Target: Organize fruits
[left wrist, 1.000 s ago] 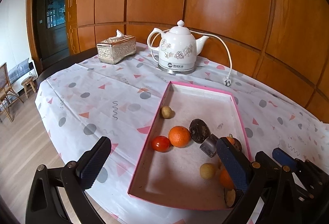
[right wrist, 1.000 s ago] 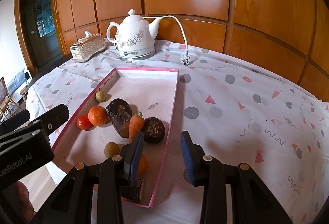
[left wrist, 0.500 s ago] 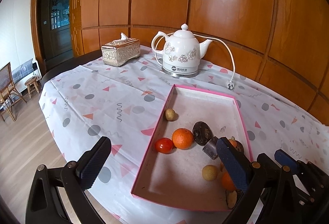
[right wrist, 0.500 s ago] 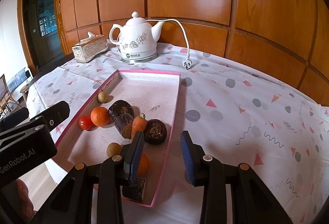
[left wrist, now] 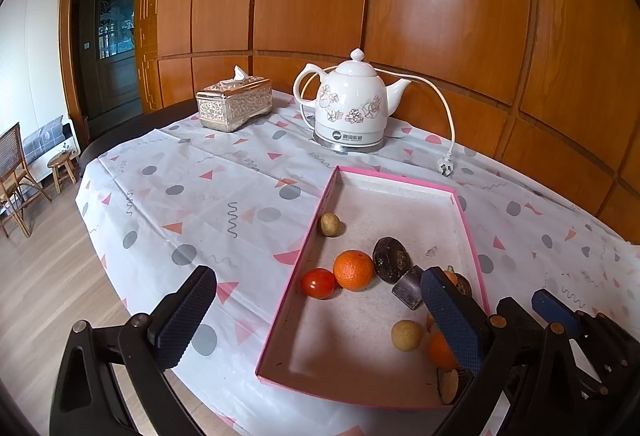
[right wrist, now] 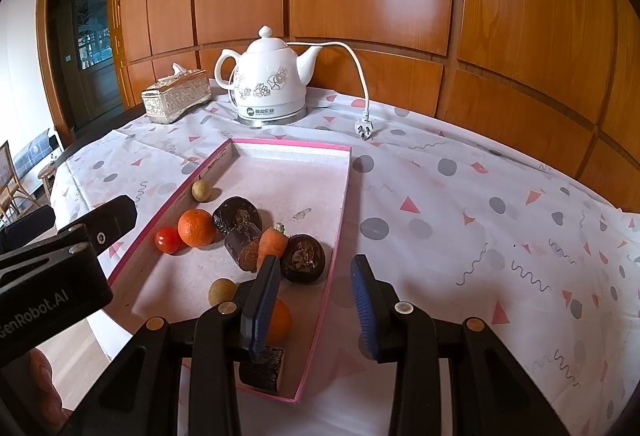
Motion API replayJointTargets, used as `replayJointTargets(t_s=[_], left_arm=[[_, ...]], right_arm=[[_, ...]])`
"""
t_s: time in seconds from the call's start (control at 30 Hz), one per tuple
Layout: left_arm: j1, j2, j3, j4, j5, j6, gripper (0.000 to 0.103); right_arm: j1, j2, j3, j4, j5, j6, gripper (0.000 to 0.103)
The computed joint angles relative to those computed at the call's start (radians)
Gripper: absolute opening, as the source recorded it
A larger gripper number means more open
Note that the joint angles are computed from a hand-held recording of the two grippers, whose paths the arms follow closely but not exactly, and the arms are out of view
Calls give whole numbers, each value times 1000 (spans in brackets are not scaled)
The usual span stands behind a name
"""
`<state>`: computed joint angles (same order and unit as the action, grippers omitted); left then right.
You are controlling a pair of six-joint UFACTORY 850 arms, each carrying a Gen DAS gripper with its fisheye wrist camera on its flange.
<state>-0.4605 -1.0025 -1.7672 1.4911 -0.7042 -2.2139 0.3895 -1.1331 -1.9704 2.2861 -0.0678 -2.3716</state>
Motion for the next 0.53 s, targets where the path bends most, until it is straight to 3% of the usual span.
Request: replayJointTargets(t_s=[0.27,0.43,0.53], left_arm=[[0,3,1,-1,10,4,103],[-8,3,5,29,-21,-12,102],[-5,5,4,28,3,-9,103]], right_arm=[[1,2,6,118,-3,-120,37],[-2,4,9,123,-5,-129,37],[-8,3,9,114,-8,-114,37]])
